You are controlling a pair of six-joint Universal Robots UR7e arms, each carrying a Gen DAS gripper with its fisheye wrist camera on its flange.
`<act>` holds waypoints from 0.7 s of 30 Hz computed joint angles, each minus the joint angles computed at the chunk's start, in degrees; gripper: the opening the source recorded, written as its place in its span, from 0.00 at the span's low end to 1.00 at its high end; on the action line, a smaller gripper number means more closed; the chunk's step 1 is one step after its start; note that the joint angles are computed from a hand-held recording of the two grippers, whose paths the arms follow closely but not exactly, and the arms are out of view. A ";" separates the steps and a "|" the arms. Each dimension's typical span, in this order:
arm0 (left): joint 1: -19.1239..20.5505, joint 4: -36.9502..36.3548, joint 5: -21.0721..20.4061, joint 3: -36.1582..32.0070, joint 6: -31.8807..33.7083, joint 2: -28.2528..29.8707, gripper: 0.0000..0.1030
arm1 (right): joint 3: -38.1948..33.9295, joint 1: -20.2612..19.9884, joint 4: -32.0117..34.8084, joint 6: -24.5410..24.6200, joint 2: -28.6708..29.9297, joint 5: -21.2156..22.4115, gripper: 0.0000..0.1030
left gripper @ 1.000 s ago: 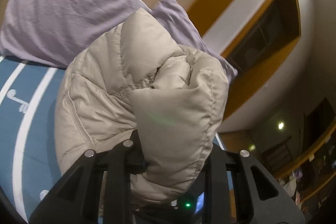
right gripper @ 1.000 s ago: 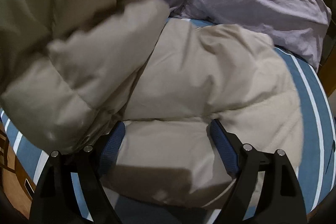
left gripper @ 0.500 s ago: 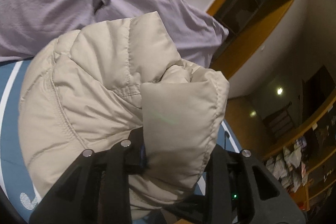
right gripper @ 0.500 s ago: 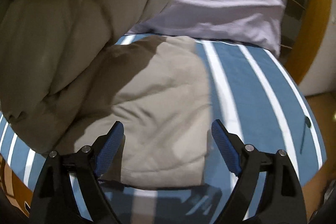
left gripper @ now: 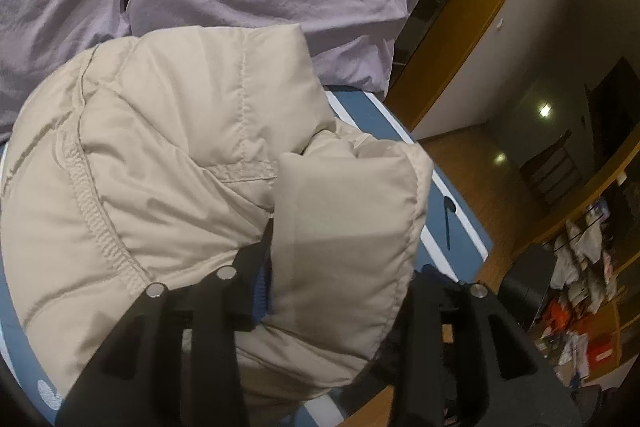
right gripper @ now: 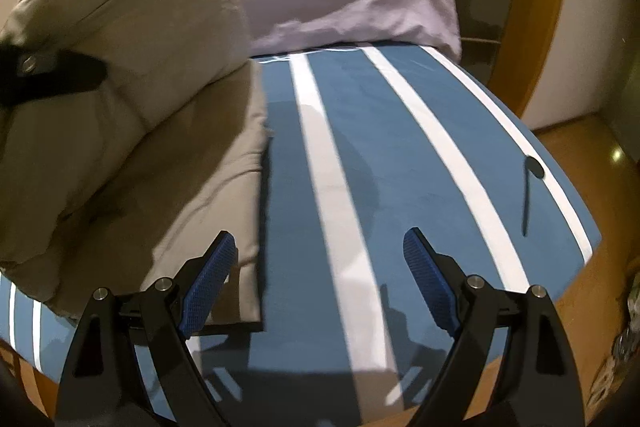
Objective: Fold large clothes
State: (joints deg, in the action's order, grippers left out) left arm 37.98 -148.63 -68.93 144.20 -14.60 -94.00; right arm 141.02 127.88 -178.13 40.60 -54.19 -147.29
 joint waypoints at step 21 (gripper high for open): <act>-1.79 10.63 7.69 -2.20 -1.08 -15.05 0.79 | 0.60 2.39 8.04 7.82 -4.73 -2.77 0.85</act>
State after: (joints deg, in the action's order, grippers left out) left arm 36.18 -138.00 -61.24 142.00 -15.68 -109.06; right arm 141.62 130.26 -170.09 48.42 -58.92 -150.05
